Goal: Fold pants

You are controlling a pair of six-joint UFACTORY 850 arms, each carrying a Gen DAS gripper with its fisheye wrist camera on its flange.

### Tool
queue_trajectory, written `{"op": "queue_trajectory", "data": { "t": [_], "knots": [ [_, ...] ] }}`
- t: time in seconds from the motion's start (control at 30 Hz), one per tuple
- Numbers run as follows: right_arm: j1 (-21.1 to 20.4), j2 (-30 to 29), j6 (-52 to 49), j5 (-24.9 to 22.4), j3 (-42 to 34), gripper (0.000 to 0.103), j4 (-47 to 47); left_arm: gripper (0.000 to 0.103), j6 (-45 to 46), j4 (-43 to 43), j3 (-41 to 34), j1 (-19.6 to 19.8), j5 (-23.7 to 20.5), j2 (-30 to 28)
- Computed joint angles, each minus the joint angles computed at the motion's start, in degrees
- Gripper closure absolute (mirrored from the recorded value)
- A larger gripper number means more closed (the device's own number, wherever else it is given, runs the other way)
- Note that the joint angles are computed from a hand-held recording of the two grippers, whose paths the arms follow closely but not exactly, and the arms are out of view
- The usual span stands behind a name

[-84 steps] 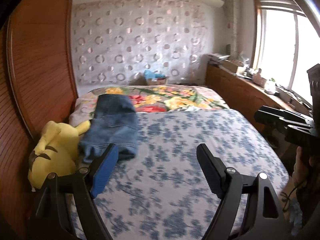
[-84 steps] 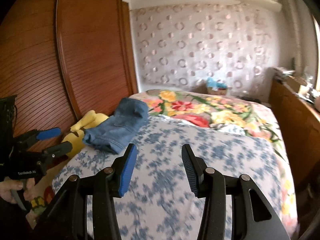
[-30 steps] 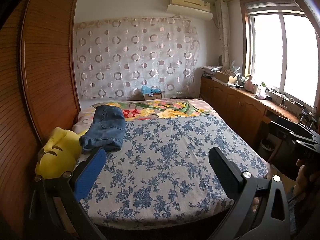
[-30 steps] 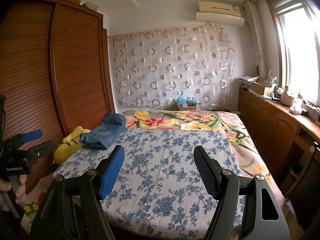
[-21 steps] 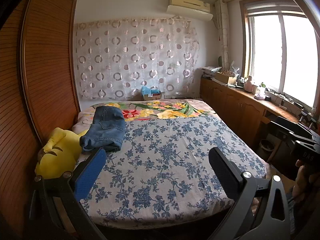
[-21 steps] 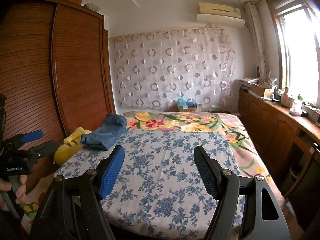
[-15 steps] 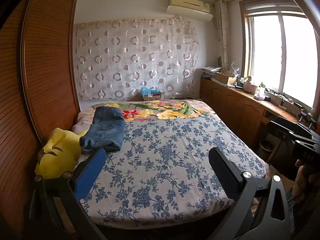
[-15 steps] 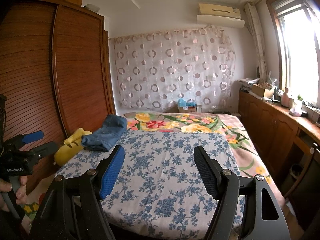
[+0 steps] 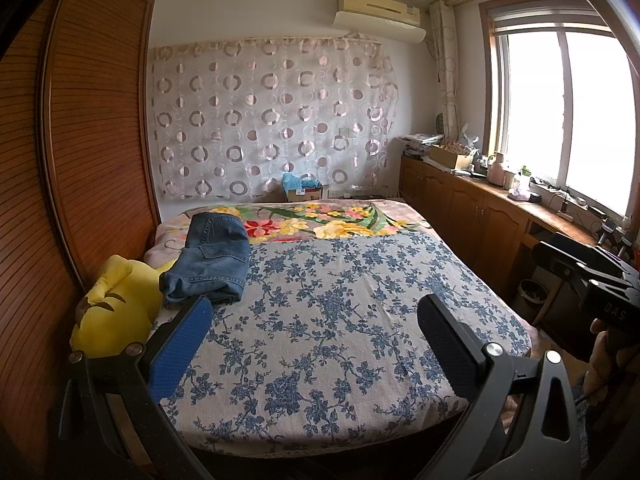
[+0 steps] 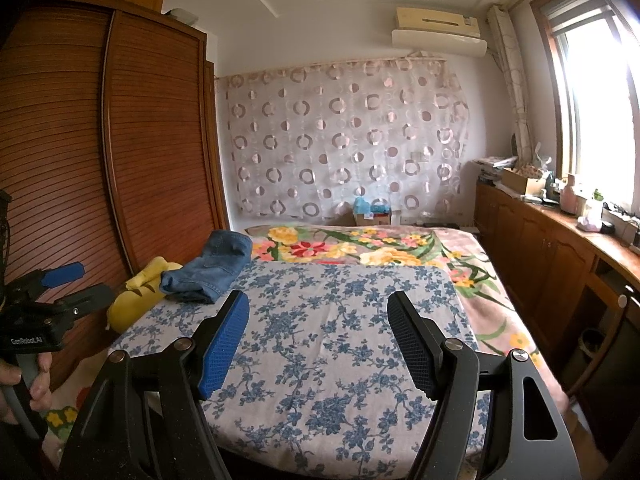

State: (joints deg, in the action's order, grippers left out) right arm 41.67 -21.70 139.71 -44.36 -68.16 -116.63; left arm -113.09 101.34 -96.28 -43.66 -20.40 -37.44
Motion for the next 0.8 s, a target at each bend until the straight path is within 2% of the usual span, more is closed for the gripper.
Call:
{"op": "queue_trajectory", "data": {
  "t": [0.8],
  "knots": [
    [0.2,-0.1,-0.4,-0.1,-0.2,0.029,0.7,0.000,-0.4,0.3,0.1,0.0,0.0,0.1]
  ]
}}
